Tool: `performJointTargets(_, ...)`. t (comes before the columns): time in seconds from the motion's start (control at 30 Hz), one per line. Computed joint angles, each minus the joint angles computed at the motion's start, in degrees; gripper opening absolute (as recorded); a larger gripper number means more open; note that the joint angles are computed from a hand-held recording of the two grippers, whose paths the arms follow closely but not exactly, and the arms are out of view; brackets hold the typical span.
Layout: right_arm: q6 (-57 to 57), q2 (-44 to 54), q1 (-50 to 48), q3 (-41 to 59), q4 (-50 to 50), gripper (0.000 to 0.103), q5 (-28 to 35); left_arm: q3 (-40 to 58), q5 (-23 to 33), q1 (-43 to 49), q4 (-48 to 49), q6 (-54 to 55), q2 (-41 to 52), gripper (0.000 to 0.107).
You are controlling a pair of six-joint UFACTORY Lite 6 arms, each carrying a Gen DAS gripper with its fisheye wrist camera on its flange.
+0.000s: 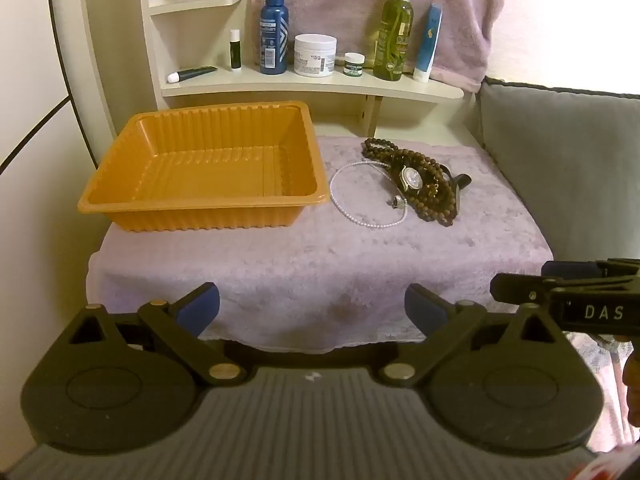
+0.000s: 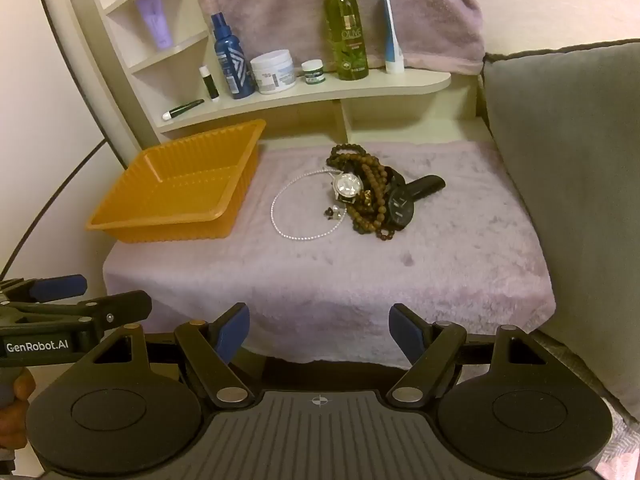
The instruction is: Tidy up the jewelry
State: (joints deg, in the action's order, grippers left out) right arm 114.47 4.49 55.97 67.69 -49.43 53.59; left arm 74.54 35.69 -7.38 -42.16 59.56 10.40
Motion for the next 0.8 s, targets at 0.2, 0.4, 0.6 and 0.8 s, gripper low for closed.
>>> performJointTargets(0.2, 0.0, -0.2, -0.1, -0.1, 0.1, 0.077, -0.2, -0.4, -0.6, 0.0, -0.4, 0.6, -0.2, 0.098)
performJointTargets(0.4, 0.0, -0.3, -0.1, -0.1, 0.0, 0.077, -0.1, -0.3, -0.4, 0.0, -0.4, 0.6, -0.2, 0.098)
performJointTargets(0.6, -0.1, -0.2, -0.1, 0.1, 0.0, 0.077, 0.0, -0.4, -0.4, -0.1, -0.8, 1.0, -0.2, 0.098)
performJointTargets(0.8, -0.2, 0.0, -0.1, 0.3, 0.0, 0.077, 0.1, -0.5, -0.6, -0.1, -0.9, 1.1, -0.2, 0.098)
